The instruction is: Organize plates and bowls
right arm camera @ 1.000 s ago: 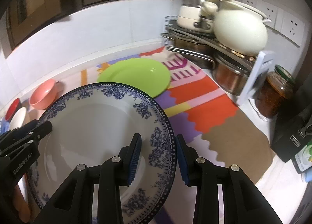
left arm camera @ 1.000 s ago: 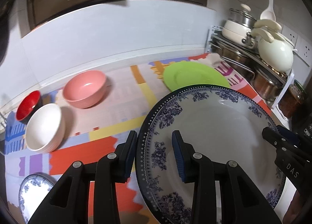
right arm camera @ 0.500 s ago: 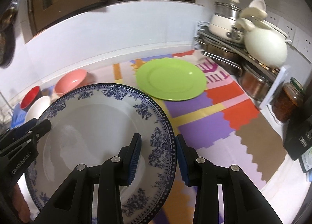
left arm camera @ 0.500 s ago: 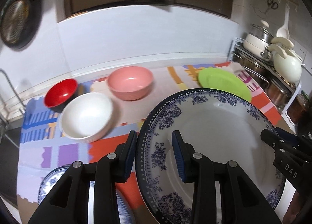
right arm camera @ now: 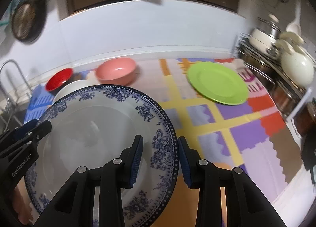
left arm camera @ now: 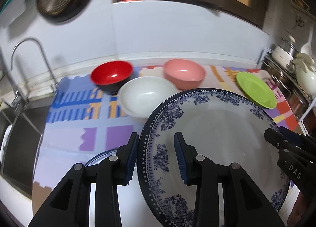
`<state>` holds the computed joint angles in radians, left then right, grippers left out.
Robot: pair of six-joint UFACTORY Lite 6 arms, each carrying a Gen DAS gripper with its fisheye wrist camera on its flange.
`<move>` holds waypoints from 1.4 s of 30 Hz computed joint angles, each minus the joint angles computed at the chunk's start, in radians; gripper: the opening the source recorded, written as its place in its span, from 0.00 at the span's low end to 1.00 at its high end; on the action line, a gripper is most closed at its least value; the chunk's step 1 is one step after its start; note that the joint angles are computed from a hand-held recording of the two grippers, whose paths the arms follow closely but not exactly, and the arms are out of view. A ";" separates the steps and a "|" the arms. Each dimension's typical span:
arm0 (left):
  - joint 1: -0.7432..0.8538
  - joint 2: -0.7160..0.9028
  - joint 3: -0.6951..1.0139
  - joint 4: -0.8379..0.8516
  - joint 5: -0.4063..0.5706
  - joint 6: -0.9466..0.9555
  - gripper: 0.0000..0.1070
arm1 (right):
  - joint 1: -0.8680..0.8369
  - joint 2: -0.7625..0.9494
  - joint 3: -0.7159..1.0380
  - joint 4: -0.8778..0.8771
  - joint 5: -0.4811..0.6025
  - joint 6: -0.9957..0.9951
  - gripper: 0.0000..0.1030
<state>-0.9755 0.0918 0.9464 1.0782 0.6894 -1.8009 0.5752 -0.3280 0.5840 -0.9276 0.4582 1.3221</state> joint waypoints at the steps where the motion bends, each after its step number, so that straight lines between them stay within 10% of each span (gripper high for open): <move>1: 0.004 -0.028 -0.031 -0.002 0.003 -0.004 0.34 | 0.034 0.019 0.014 -0.016 0.013 0.028 0.36; 22: 0.050 -0.503 -0.501 -0.116 0.091 0.036 0.34 | 0.368 0.345 0.242 -0.066 0.037 0.227 0.36; 42: 0.171 -0.406 -0.604 -0.114 -0.100 0.013 0.34 | 0.389 0.553 0.311 -0.003 -0.046 0.213 0.36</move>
